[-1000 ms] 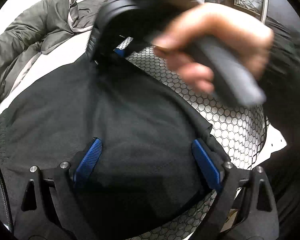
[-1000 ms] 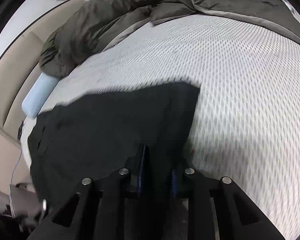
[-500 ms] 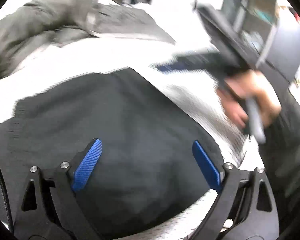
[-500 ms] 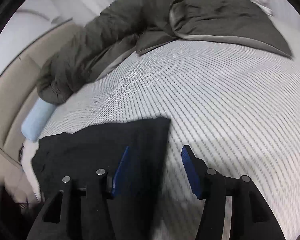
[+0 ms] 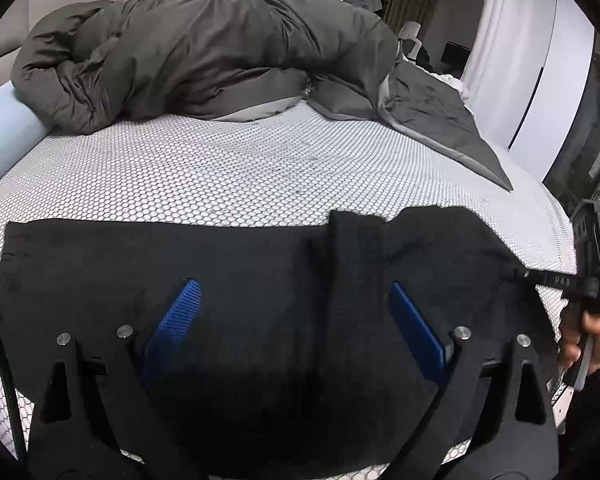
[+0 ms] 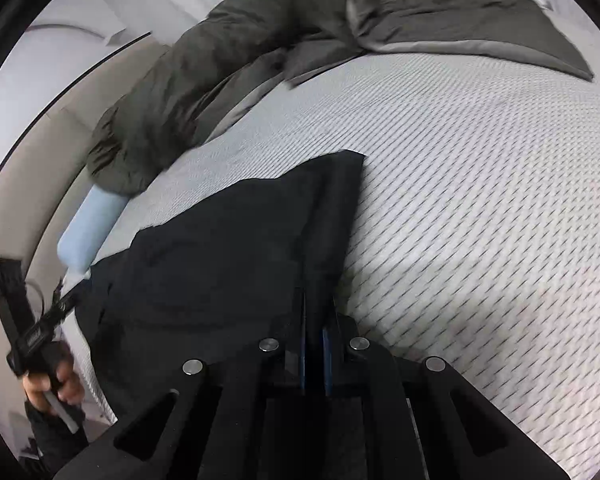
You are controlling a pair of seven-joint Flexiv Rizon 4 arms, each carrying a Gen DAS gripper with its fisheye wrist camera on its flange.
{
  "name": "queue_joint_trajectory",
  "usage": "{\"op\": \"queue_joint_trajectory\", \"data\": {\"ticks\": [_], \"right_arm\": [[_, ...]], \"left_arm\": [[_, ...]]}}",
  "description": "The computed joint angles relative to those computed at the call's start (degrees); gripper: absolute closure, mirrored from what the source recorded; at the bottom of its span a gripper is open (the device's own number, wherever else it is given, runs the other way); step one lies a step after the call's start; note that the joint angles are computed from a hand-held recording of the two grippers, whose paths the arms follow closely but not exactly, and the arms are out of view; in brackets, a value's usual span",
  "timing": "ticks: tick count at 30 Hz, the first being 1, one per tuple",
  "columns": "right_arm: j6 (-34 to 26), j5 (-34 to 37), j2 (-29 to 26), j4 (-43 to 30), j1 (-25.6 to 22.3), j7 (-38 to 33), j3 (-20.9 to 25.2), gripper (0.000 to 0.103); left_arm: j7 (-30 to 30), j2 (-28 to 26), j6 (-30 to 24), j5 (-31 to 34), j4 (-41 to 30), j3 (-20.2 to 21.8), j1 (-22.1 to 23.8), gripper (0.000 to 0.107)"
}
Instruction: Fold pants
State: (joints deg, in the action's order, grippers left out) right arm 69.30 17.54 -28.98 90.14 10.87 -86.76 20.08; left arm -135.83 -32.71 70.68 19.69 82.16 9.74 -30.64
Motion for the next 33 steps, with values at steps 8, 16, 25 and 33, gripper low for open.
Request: {"op": "queue_joint_trajectory", "data": {"ticks": [8, 16, 25, 33], "right_arm": [[16.0, -19.8, 8.3, 15.7, 12.2, 14.9, -12.2, 0.084], [9.8, -26.5, 4.2, 15.8, 13.8, 8.6, -5.1, 0.084], [8.2, -38.6, 10.7, 23.8, 14.1, 19.9, -15.6, 0.08], [12.8, -31.0, 5.5, 14.3, 10.7, 15.2, -5.7, 0.077]], "left_arm": [[12.1, -1.4, 1.3, 3.9, -2.9, -4.6, -3.3, 0.013], [37.9, -7.0, -7.1, -7.8, -4.6, -15.6, 0.3, 0.021], [38.3, -2.5, -6.4, -11.8, 1.3, -9.8, -2.3, 0.02], [30.3, -7.1, -4.7, -15.3, -7.9, -5.9, -2.8, 0.026]]}}
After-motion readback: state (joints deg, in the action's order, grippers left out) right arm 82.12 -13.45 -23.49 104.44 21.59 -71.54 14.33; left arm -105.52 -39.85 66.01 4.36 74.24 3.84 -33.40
